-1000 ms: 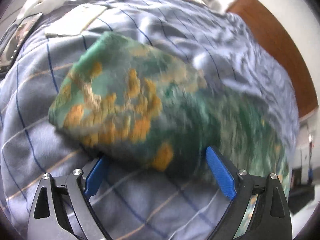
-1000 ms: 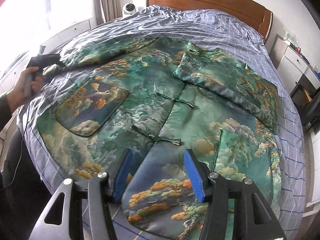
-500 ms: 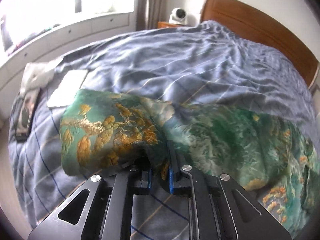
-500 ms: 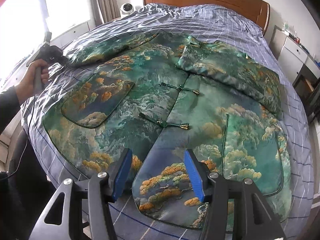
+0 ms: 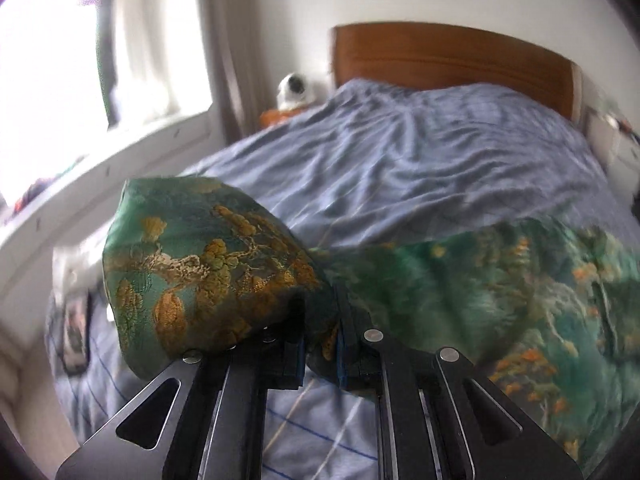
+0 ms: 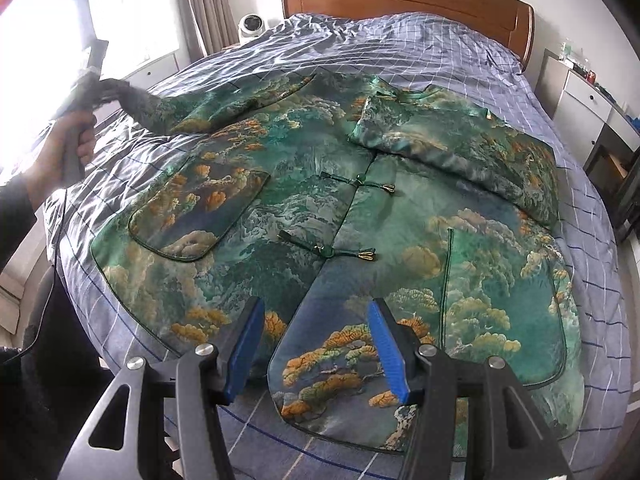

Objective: Fold large clothes

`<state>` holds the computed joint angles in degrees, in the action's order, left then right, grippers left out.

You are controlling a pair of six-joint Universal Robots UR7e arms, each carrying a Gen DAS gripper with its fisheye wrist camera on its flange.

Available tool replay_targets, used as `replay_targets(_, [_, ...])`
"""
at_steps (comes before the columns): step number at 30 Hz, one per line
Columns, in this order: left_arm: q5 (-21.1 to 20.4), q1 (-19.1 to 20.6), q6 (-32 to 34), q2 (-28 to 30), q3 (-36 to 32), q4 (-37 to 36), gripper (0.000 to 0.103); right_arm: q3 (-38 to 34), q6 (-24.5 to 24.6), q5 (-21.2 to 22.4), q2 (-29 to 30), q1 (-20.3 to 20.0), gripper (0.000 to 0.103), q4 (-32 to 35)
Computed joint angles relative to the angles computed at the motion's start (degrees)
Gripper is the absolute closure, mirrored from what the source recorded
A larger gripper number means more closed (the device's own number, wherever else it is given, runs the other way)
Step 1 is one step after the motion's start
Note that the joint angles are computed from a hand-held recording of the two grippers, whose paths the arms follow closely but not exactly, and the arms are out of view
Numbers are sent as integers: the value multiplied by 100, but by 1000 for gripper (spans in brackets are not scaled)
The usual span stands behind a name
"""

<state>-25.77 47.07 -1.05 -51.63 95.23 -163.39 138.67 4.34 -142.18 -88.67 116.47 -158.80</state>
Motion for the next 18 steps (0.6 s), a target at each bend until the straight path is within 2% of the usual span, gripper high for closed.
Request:
replay_targets(2, [-48, -206, 824, 173, 14, -503, 94, 23, 6, 17, -24, 0, 48, -31])
replay_targets(7, [-410, -618, 2205, 528, 43, -1141, 94, 55, 23, 1, -83, 24, 48, -62])
replay_targets(14, [-890, -979, 2670, 870, 225, -772, 94, 107, 137, -116, -267, 51, 48, -16])
replay_targets(16, [-995, -1020, 2556, 936, 321, -435, 93, 138, 178, -145, -341, 42, 48, 23])
replay_targets(18, [-1074, -1065, 2292, 974, 393, -87, 86, 174, 209, -181, -425, 21, 48, 57])
